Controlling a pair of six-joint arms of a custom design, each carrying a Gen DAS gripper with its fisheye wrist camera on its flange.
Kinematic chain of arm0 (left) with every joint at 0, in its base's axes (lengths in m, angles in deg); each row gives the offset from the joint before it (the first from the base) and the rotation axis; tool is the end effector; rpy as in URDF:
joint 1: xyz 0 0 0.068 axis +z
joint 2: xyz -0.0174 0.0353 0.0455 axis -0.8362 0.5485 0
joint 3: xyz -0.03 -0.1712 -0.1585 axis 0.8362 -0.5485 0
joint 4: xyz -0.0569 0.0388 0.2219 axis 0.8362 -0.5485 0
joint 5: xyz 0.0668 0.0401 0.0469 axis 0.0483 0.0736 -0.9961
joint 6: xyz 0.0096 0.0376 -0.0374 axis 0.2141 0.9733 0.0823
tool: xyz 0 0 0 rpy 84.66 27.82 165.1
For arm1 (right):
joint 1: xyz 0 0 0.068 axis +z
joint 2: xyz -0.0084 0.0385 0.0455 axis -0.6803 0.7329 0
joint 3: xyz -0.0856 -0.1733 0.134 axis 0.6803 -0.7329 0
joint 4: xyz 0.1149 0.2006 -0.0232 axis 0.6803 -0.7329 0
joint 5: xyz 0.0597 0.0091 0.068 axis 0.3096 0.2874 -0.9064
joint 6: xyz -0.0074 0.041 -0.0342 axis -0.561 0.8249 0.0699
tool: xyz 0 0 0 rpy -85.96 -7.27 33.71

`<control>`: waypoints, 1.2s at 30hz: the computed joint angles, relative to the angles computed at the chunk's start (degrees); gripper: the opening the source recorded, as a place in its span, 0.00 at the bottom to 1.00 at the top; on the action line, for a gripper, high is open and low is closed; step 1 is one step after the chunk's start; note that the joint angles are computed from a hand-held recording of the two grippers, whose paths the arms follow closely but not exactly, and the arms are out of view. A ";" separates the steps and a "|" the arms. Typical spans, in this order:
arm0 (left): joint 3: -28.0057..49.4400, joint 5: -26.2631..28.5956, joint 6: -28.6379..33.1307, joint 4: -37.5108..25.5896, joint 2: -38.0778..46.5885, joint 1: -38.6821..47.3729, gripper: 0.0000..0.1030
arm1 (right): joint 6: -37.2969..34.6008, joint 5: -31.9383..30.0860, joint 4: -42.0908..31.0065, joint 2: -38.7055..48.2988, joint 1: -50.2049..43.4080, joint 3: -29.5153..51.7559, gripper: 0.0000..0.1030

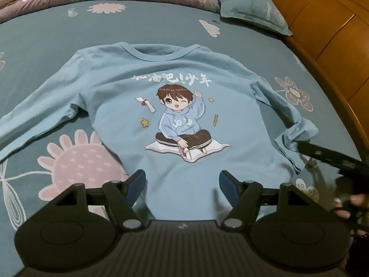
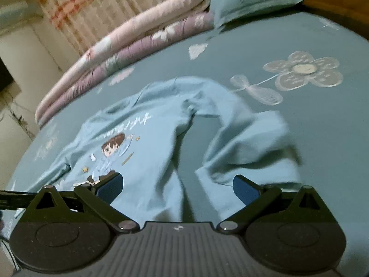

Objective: Fold clothes
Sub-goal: 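Close the right gripper on the light-blue sleeve cuff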

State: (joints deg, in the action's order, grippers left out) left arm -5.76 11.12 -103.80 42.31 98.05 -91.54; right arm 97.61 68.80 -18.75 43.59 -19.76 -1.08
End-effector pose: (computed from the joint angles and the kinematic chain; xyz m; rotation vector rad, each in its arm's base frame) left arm 0.1356 -0.0869 0.1487 -0.1797 2.5558 -0.2965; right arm 0.1880 0.0881 0.0958 -0.0758 2.3132 0.6710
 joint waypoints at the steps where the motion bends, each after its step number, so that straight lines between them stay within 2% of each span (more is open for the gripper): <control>1: -0.11 0.49 0.20 0.69 0.56 0.08 0.69 | -0.36 0.08 -1.06 -3.13 -1.32 -1.90 1.00; 4: -0.15 1.42 0.53 2.88 2.98 -0.12 0.69 | -0.84 -1.43 -3.56 -9.48 -6.55 -6.39 1.00; 6: -0.13 1.94 0.63 4.06 4.35 -0.30 0.69 | -0.03 -5.98 -0.22 -6.67 -12.06 -8.05 1.00; 8: -0.01 2.10 0.50 4.44 5.11 -0.80 0.69 | 2.15 -10.69 6.73 -0.47 -17.35 -9.59 1.00; 11: 0.19 1.84 -0.15 4.35 5.80 -1.24 0.69 | 4.54 -14.50 21.99 11.72 -20.45 -10.96 1.00; 12: 0.24 1.84 -0.29 4.27 5.98 -1.23 0.69 | 4.04 -14.21 23.44 13.40 -20.23 -10.40 1.00; 15: 0.30 1.71 -0.79 4.17 6.36 -1.28 0.69 | 2.11 -13.04 26.19 17.22 -19.36 -8.42 0.95; 18: 0.41 1.45 -1.28 4.11 6.62 -1.74 0.69 | 1.59 -15.68 28.12 20.09 -21.87 -6.96 0.86; 21: 0.47 1.41 -1.64 4.11 7.04 -2.12 0.69 | 2.68 -19.22 30.74 24.16 -24.98 -5.18 0.72; 22: 0.55 1.33 -1.75 4.13 7.31 -2.29 0.69 | 2.34 -18.71 29.02 23.94 -24.68 -4.24 0.63; 23: 0.62 1.20 -1.91 4.13 7.50 -2.52 0.69 | 1.93 -18.06 27.12 23.64 -24.28 -3.25 0.45; 24: 0.68 1.20 -1.98 4.18 7.63 -2.61 0.69 | 0.39 -15.18 23.18 22.02 -22.90 -2.18 0.34; 25: 0.74 1.27 -1.94 4.24 7.73 -2.68 0.69 | -1.25 -12.37 18.79 20.29 -21.55 -1.00 0.11; 29: 1.12 1.14 -1.69 4.33 8.06 -2.95 0.69 | -4.53 -11.88 8.57 14.74 -22.21 1.46 0.09; 34: 0.80 1.51 -1.29 5.04 8.14 -2.46 0.69 | -10.52 -9.92 -3.81 0.91 -26.80 2.54 0.09; 36: 0.50 1.79 -1.22 5.38 7.95 -2.27 0.69 | -13.40 -6.88 -9.73 -5.25 -27.89 3.98 0.09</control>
